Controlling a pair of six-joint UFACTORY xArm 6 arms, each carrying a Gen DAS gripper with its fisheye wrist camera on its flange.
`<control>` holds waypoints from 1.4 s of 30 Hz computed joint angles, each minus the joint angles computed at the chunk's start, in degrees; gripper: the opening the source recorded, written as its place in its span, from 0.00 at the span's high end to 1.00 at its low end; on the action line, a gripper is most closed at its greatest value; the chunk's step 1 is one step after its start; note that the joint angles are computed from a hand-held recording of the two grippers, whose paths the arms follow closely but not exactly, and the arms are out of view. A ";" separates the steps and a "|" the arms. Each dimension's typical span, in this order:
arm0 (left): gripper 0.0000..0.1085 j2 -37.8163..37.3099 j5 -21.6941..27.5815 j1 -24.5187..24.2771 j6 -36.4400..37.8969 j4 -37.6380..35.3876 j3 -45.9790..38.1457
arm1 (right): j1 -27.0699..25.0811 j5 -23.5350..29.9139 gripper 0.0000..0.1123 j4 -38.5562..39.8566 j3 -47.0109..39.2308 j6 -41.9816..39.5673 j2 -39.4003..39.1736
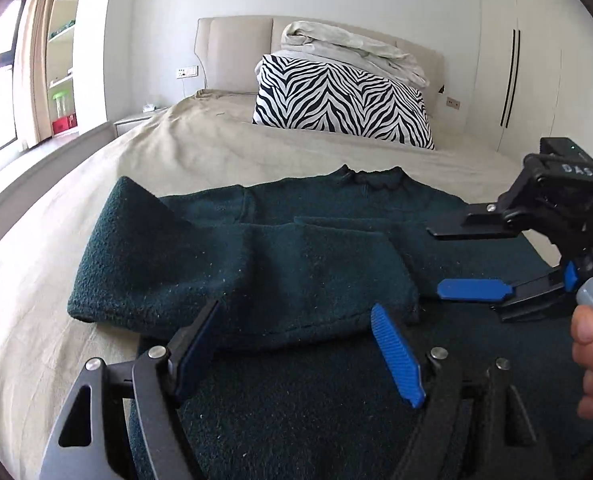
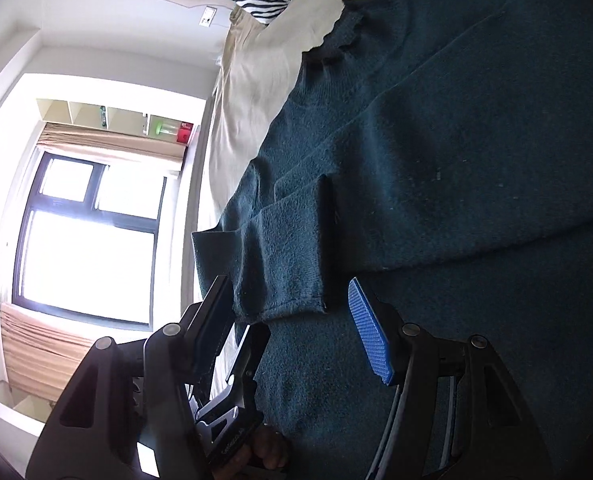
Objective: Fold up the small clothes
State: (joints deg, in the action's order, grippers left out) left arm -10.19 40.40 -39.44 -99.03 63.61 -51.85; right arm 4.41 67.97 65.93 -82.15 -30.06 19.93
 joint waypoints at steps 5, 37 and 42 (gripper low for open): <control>0.32 -4.77 -10.02 5.99 -11.10 1.88 7.24 | 5.99 -4.92 0.47 -8.24 -6.39 7.87 5.59; 0.38 -7.52 -8.13 6.06 -18.83 4.20 10.03 | -3.99 -10.75 0.94 -20.26 -12.11 2.18 5.71; 0.41 -9.88 -8.43 6.54 -23.08 6.63 11.70 | -4.44 -12.45 0.94 -21.41 -10.66 1.28 4.71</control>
State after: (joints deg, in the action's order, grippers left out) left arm -20.07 31.97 -32.90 -122.11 70.25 -40.15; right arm -0.03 55.52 44.52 -92.82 -28.78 24.65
